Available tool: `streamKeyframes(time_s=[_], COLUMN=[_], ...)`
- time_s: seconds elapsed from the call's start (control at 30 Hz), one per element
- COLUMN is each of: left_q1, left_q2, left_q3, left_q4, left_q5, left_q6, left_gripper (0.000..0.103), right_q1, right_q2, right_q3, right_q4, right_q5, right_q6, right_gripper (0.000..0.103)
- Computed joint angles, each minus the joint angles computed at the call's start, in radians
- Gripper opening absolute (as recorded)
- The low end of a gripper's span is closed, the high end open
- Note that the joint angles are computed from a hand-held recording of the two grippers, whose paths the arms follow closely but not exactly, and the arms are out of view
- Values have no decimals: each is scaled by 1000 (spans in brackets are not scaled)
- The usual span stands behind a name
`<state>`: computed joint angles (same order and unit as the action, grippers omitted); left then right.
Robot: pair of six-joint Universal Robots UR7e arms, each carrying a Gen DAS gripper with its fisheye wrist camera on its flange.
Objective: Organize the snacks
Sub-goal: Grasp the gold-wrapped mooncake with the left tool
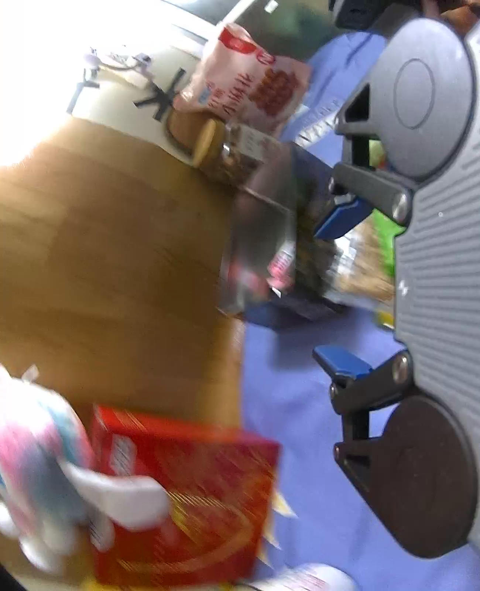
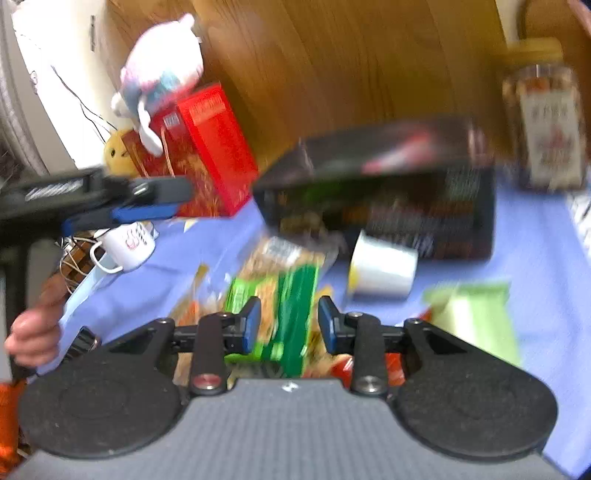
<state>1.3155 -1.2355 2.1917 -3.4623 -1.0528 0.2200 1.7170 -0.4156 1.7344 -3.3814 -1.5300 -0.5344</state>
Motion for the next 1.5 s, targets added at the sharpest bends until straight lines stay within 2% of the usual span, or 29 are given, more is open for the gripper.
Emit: streamKeyframes(time_s=[0.07,0.13,0.23,0.3,0.43,0.47,0.5,0.53,0.57,0.6,0.63,0.67,0.73,0.8,0.87,0.97,1.0,1.03,1.07,1.1,1.17,1.23,1.33,1.5], left_q1=[8,13,0,-16,-34,-46,-62,-79,-93,-99,-98,-91,-60,-24,24,88,98,106,113,110,77,46,-11,-39], left_q2=[-23,-49,-66,-66,-81,-75,-65,-54,-44,-40,-43,-48,-58,-60,-66,-75,-76,-82,-89,-93,-113,-127,-115,-26], left_q3=[36,77,132,157,194,203,216,225,231,228,220,209,170,131,95,68,71,76,84,104,142,150,134,-19], left_q4=[9,3,-36,-55,-39,-53,-84,-118,-152,-169,-172,-169,-127,-75,9,120,132,156,179,159,142,150,109,91], left_q5=[-2,-25,-49,-40,-107,-110,-94,-65,-27,8,42,64,85,85,32,-57,-72,-89,-110,-118,-85,-88,-70,-108], left_q6=[-47,-78,-76,-73,-97,-86,-65,-40,-13,4,6,6,15,15,-12,-90,-108,-122,-129,-135,-154,-156,-122,-69], left_gripper=[65,65,65,65,65,65,65,65,66,69,73,75,87,91,94,94,86,64,53,48,37,35,35,35], right_q1=[-10,-15,-12,-27,-98,-111,-110,-95,-76,-65,-58,-61,-71,-56,-22,22,27,33,32,36,37,44,48,73], right_q2=[-1,-19,-50,-76,-136,-144,-138,-114,-83,-58,-50,-56,-84,-92,-51,25,45,64,80,80,71,56,24,24], right_q3=[14,52,151,193,306,329,344,347,342,342,351,365,382,357,292,184,155,126,108,94,94,112,109,1], right_q4=[5,-14,-136,-155,-213,-242,-291,-382,-486,-579,-630,-639,-549,-387,-267,-148,-124,-98,-102,-72,-69,-118,-146,-188], right_q5=[33,50,20,3,54,54,20,-55,-130,-163,-154,-103,33,111,118,59,42,34,46,48,57,50,77,53], right_q6=[21,37,5,-4,44,54,58,60,46,15,17,41,78,79,82,71,74,85,81,81,81,52,46,33], right_gripper=[28,26,25,25,26,30,36,42,43,43,43,43,43,43,43,43,43,39,22,16,11,10,10,10])
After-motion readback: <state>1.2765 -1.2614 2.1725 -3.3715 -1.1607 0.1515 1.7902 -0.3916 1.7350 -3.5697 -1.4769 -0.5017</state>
